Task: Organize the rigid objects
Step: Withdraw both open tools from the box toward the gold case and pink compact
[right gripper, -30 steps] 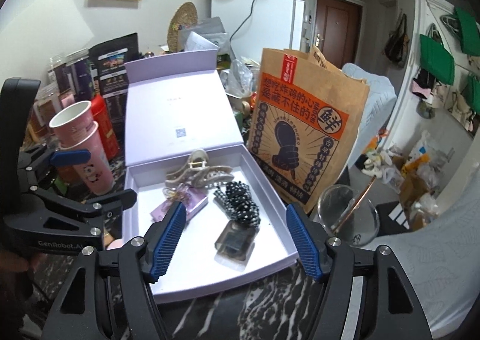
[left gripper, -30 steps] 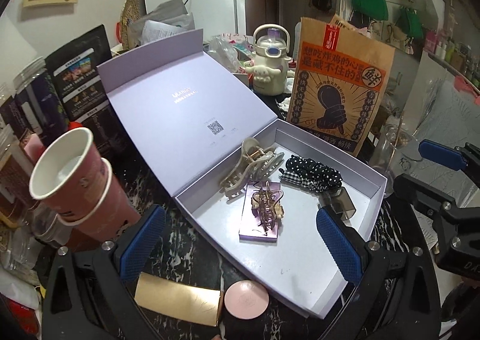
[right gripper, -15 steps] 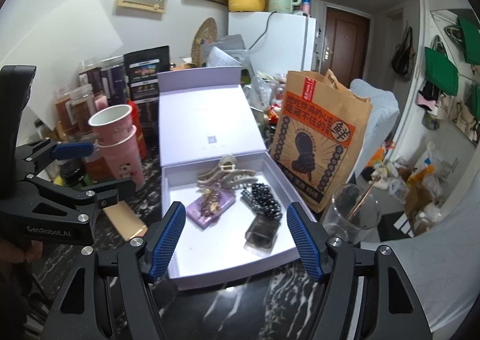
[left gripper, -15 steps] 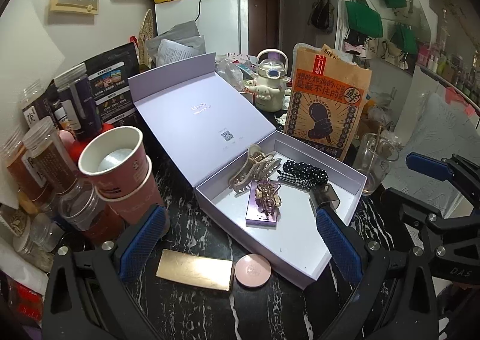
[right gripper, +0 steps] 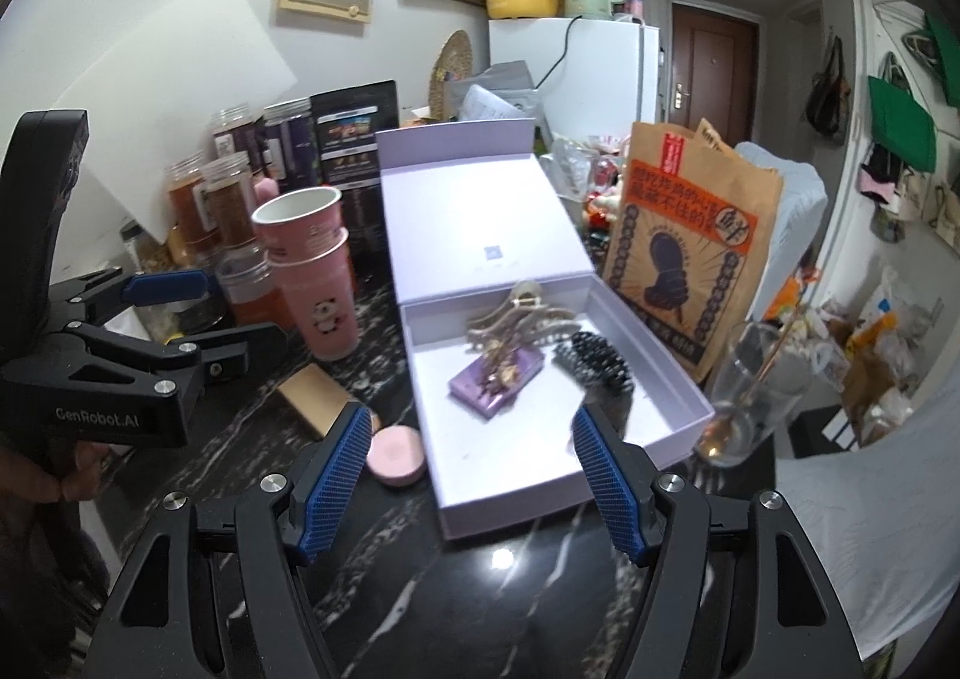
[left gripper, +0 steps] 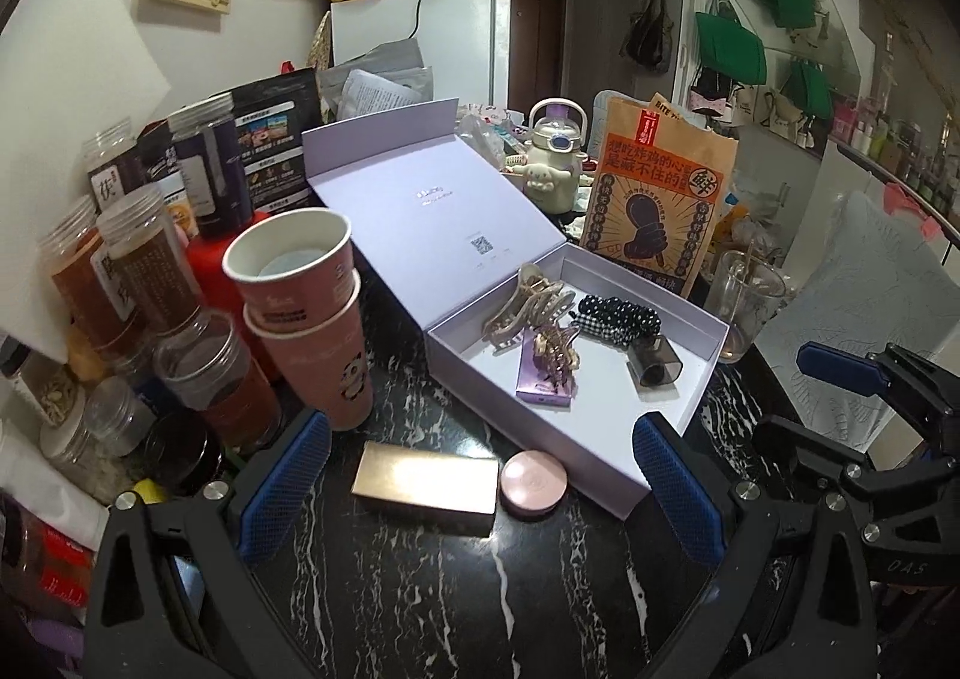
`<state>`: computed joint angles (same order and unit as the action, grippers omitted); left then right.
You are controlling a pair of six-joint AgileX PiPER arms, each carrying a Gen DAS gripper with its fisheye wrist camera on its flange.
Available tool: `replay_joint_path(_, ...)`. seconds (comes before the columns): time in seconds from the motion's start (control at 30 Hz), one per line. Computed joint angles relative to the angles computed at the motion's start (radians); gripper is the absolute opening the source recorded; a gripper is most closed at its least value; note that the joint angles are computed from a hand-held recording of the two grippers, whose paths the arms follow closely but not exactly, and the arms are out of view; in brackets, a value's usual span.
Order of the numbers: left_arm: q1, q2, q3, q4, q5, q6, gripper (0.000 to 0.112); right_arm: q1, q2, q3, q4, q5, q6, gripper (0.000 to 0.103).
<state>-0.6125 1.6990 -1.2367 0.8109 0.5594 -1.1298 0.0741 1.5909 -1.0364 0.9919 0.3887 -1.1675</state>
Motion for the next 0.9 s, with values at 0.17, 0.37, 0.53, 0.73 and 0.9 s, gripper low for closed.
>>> replay_joint_path(0.17,0.015,-0.049,0.098,0.034,-0.034,-0.053,0.102,0.027,-0.011,0.049,0.061,-0.012,-0.045,0.071)
replay_joint_path(0.37,0.051,-0.091,0.218,0.056,-0.093,-0.111,0.103,0.052,-0.002,0.101,0.211,-0.007,-0.186,0.071)
replay_joint_path(0.53,0.084,-0.122,0.312,0.104,-0.130,-0.188,0.103,0.088,0.032,0.114,0.303,-0.001,-0.275,0.071)
replay_joint_path(0.73,0.134,-0.148,0.397,0.119,-0.188,-0.219,0.102,0.129,0.085,0.110,0.413,0.006,-0.379,0.071)
replay_joint_path(0.9,0.161,-0.159,0.455,0.219,-0.224,-0.335,0.103,0.166,0.166,0.059,0.396,0.019,-0.365,0.071)
